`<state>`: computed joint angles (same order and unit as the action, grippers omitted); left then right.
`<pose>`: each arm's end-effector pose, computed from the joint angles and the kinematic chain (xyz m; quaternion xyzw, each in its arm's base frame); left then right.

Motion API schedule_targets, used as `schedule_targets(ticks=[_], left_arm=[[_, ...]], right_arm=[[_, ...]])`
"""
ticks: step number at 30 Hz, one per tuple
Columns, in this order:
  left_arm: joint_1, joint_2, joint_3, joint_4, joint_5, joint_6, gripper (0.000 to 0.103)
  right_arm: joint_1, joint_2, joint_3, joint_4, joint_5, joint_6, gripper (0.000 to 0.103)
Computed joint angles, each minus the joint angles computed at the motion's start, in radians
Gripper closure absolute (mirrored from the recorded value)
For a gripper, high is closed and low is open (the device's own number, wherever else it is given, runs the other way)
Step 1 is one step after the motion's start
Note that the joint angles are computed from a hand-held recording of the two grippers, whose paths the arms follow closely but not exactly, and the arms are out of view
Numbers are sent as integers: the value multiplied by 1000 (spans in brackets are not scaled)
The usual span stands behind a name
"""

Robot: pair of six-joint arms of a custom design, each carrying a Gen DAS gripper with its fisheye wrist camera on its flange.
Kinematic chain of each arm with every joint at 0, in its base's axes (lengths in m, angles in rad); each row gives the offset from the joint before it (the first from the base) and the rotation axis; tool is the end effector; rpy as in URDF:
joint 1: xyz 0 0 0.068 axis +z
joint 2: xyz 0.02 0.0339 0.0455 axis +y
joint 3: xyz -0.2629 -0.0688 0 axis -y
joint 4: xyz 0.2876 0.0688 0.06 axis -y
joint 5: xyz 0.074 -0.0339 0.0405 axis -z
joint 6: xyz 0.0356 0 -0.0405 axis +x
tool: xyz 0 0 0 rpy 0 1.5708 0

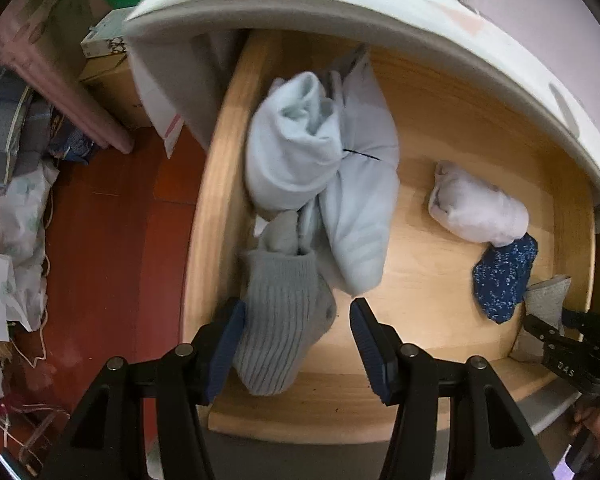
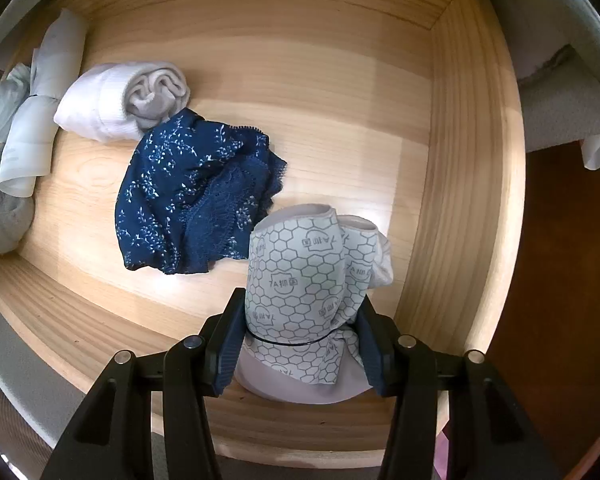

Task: Take underwear out of drawer
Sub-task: 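Lower the left tool onto the grey knit sock and grasp it, then lift the grey sock with the left tool and release it into the white box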

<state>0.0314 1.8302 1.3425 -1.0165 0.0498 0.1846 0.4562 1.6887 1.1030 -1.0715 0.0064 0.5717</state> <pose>0.3768 0.0101 0.1765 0.0773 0.9961 -0.0212 0.0358 0.2823 0.1383 0.1564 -0.0575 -0.9974 0.0240 0.0360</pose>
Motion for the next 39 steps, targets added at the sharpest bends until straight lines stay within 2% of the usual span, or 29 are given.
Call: schedule_targets(ticks=[7, 19, 22, 28, 39], left_arm=[[-26, 114, 55, -59, -7, -51, 47], [-108, 201, 123, -75, -66, -136, 47], [-113, 187, 109, -72, -37, -125, 59], [-90, 160, 103, -94, -1, -114, 74], [-54, 10, 76, -122, 33, -39, 76]], right_arm=[[-9, 15, 22, -5, -3, -12, 55], [-20, 6, 40, -31, -5, -25, 54], [-21, 8, 42, -32, -4, -25, 54], [-22, 9, 42, -31, -3, -28, 54], [-25, 23, 55, -41, 4, -33, 54]])
